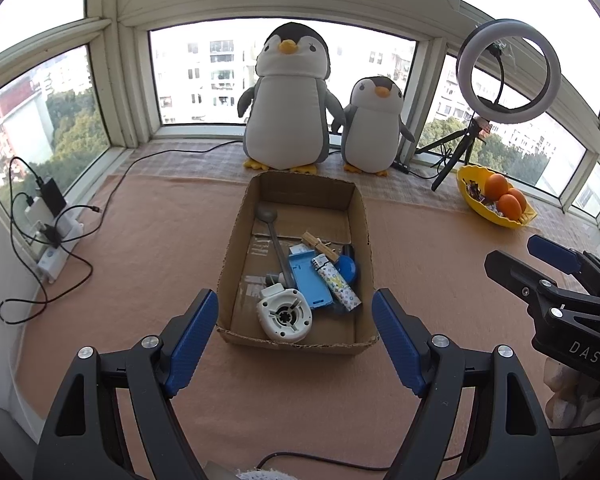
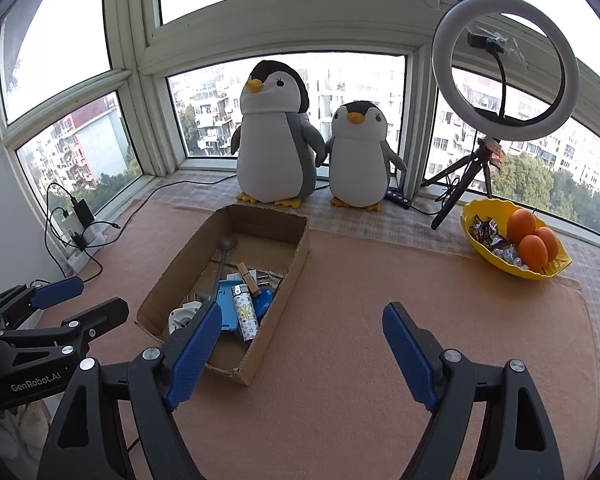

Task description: Organize rigid objects

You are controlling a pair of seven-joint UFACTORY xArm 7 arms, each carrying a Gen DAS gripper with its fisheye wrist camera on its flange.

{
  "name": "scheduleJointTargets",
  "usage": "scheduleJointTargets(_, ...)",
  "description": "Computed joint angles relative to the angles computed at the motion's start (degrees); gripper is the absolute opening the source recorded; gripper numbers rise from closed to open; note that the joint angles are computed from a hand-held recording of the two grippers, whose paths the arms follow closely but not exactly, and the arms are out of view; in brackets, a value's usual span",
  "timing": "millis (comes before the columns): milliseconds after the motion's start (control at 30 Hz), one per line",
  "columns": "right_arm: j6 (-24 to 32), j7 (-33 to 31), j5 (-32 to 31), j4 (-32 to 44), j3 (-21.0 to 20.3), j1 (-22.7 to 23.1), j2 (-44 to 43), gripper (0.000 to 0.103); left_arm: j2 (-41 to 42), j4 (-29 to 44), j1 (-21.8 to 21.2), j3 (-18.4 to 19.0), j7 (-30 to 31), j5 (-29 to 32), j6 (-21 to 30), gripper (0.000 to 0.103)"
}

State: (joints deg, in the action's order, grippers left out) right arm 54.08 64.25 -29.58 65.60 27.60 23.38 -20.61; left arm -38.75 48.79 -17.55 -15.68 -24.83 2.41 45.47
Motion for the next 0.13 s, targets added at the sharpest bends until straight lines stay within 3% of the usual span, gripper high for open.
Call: scheduleJointTargets(133, 0.0, 0.2, 0.3, -0.3, -0.2, 0.0, -0.1, 0.079, 0.1, -0.1, 0.2, -0.3, 0.0, 0.6, -0.3, 0.079)
